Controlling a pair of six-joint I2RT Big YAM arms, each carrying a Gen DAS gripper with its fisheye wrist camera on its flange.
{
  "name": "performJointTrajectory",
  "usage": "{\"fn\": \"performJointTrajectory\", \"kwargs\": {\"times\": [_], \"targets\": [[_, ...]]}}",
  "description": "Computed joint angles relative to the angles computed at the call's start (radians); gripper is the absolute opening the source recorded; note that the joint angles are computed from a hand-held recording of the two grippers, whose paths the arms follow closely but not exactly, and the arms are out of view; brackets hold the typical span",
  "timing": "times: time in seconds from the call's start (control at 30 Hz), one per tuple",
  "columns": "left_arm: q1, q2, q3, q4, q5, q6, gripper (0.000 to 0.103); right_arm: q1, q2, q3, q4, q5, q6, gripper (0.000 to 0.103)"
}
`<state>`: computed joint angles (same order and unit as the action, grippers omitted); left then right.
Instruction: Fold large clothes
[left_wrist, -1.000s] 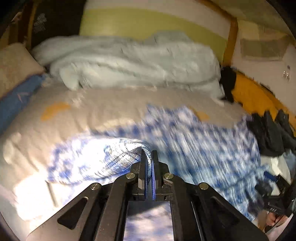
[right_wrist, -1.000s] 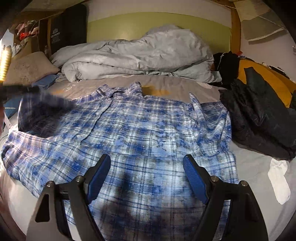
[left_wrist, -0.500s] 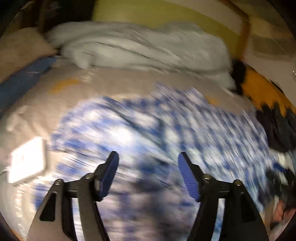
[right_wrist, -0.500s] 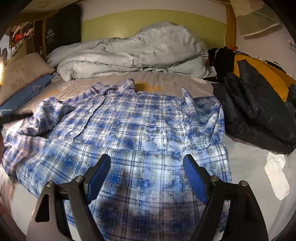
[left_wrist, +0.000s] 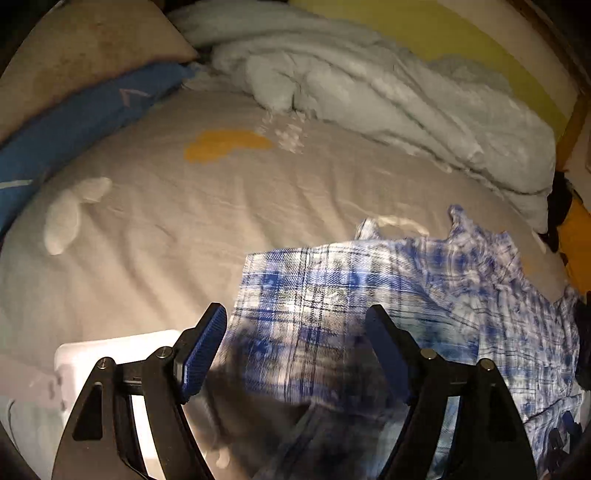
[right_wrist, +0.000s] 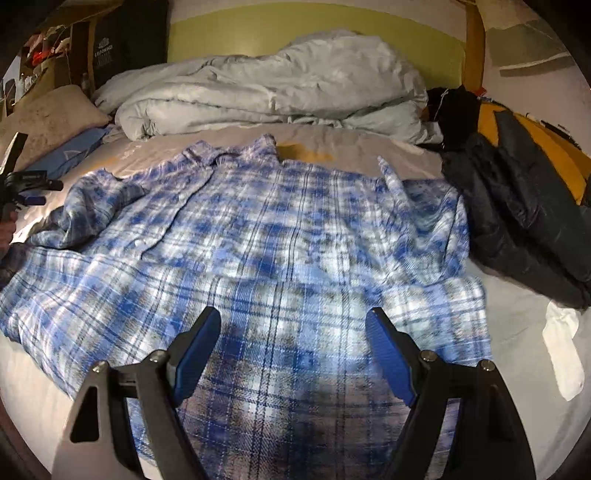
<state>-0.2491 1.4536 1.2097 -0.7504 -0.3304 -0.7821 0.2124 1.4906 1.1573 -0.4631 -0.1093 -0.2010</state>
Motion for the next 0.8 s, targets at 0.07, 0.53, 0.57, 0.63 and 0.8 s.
{"fn": "performJointTrajectory", "kwargs": {"times": [0.07,0.53,0.57,0.63,0.8], "targets": [[0.003,0.026,0.011,-0.015,0.040,0.005,0.076,0.003,0.006,0.000,-0.004,0.007,-0.005,0.079],[-0.163,-0.019,0.005,0.098,-0.179,0.198,0.000,0.011,-0.012,-0.020,0.030,0.018,-0.016,0.079],[-0.179,-0.032,0.007,0.104,-0.186,0.206,0.000,0.010,-0.018,-0.023,0.033,0.017,-0.014,0.079],[-0.203,-0.065,0.000,0.113,-0.183,0.188,0.000,0.009,-0.030,-0.032,0.050,0.022,-0.014,0.079],[-0.293,-0.087,0.000,0.196,-0.128,0.170,0.000,0.006,-0.046,-0.041,0.059,0.012,-0.007,0.079]]}}
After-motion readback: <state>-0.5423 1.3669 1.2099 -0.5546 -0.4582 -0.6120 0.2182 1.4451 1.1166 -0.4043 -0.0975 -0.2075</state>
